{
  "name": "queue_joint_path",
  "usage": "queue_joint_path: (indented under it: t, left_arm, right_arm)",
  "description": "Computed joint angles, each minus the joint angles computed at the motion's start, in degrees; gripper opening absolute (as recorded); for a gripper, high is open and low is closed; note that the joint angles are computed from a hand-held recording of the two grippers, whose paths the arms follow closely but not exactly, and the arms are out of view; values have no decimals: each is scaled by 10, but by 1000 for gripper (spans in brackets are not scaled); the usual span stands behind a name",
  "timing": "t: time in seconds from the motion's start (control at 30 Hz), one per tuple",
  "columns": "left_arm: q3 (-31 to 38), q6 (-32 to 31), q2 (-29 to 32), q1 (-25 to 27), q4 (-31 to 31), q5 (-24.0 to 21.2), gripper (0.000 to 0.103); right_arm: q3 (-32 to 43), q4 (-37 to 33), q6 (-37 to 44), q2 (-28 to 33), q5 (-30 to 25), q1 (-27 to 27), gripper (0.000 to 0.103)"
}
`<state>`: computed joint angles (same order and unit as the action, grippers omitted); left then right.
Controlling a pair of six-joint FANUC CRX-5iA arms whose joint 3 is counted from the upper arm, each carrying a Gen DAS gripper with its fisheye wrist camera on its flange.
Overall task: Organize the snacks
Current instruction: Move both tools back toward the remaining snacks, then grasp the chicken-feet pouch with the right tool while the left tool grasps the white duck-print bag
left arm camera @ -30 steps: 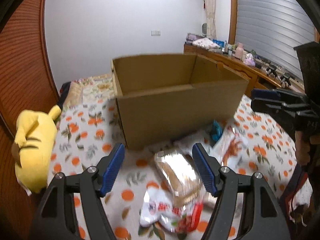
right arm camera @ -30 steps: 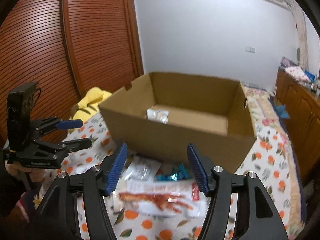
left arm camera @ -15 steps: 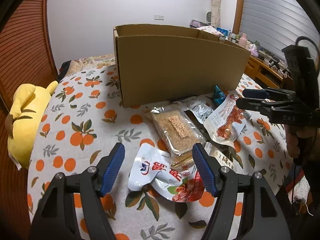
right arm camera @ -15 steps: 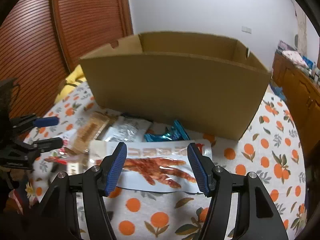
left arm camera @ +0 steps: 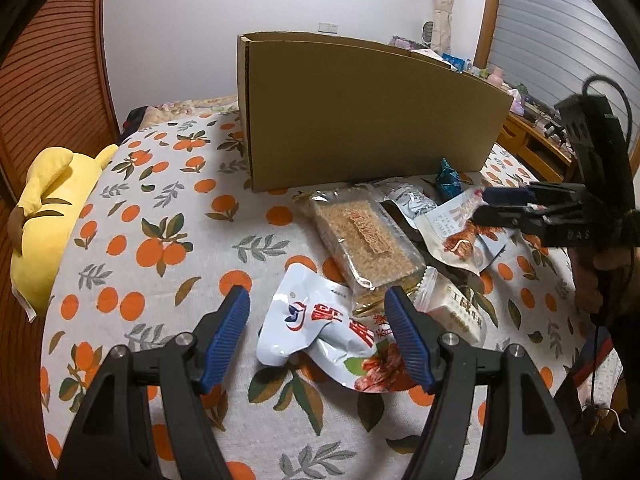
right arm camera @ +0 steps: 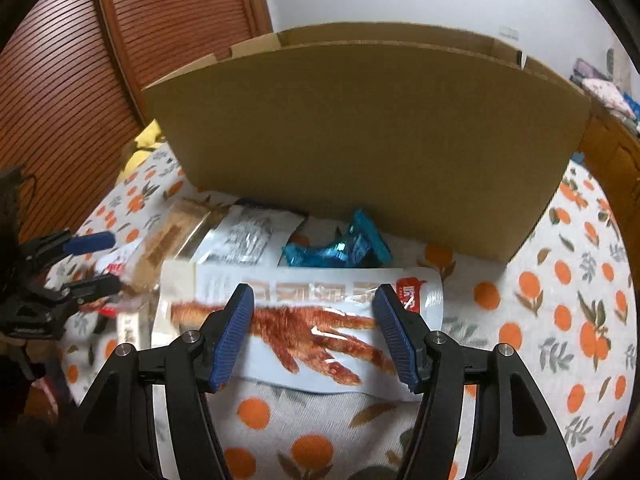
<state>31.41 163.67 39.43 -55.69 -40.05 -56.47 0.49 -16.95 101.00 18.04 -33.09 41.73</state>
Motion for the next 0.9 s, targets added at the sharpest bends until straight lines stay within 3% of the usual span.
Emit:
queue_joint_path:
  t: [0.27,0.5,0.63,0.9]
  left_arm:
    - [-1,0,-1,-1,4,3,71]
    - [7,-13,7,0,15,-2,71]
    - [5,-12,9,3,22,2,71]
    - [-1,-10,4,5,24,8,71]
  right_arm:
    - [-56,3,18,-46,-13,7,65]
    - [-99,74,-11,-69,10,43,68]
    - [-111,142,-50,-59,29,63,71]
    - [-74,170,-20,-19,36,71,78]
